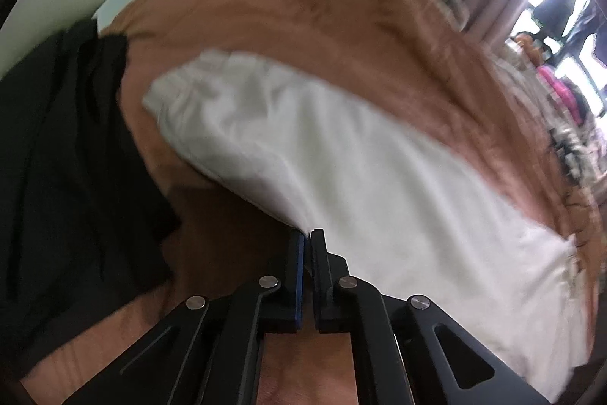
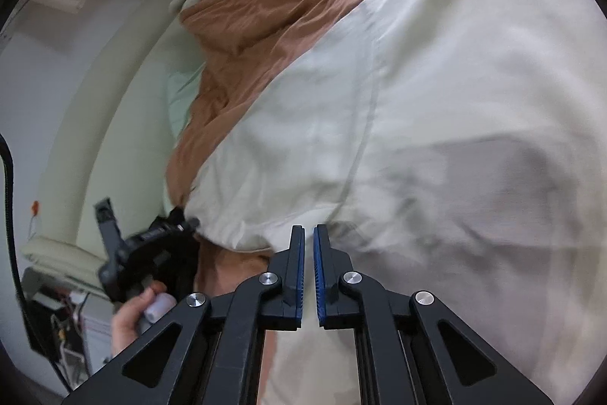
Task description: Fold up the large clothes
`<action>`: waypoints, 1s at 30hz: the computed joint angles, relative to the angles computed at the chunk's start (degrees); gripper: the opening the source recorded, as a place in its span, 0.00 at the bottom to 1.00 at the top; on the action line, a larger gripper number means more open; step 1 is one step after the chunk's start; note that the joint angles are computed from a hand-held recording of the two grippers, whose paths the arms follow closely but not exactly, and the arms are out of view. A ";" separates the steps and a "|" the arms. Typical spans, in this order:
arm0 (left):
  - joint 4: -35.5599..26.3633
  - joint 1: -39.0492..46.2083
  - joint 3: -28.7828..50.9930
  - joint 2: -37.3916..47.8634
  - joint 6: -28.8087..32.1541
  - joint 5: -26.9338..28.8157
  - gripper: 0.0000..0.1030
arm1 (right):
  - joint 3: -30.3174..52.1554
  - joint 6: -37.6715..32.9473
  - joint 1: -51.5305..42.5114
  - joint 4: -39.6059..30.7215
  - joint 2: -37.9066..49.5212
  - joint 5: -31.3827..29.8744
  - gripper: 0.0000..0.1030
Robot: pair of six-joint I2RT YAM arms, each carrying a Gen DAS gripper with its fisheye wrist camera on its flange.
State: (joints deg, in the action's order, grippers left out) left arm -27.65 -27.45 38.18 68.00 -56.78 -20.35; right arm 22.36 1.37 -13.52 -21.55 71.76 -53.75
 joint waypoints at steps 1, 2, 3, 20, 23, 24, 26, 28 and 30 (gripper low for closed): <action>-0.87 -0.15 0.92 -1.55 0.44 0.18 0.02 | -0.36 1.73 1.57 1.81 0.27 0.37 0.06; -2.03 -0.55 2.09 -2.91 1.10 0.15 0.02 | -0.99 3.87 3.43 4.02 0.17 1.32 0.06; -3.39 -1.16 3.59 -3.85 1.86 -0.10 0.02 | -1.39 4.72 4.38 5.22 0.40 1.88 0.06; -9.44 -19.99 29.19 3.47 7.42 -3.70 0.01 | 4.27 -11.61 -7.78 -17.06 -3.71 2.56 0.05; -8.66 -23.35 31.98 6.24 7.71 -3.10 0.01 | 7.96 -21.62 -17.05 -27.52 -3.85 2.03 0.05; -8.34 -24.27 32.45 6.85 7.63 -2.95 0.01 | 9.49 -25.22 -20.21 -31.21 -3.52 1.64 0.05; -7.22 -26.58 33.83 8.83 7.63 -2.34 0.01 | 13.88 -36.13 -29.18 -40.77 -1.24 0.60 0.05; -6.74 -28.67 35.85 11.09 7.80 -1.88 0.01 | 16.76 -43.93 -36.06 -47.02 0.32 0.47 0.05; -6.31 -30.63 38.11 13.58 8.25 -1.23 0.01 | 19.48 -51.79 -43.30 -52.28 2.85 1.32 0.05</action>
State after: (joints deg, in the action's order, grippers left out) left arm -33.95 -58.07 76.29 81.58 -48.53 -21.58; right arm 41.83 -50.42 -56.82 -73.83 74.61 -52.43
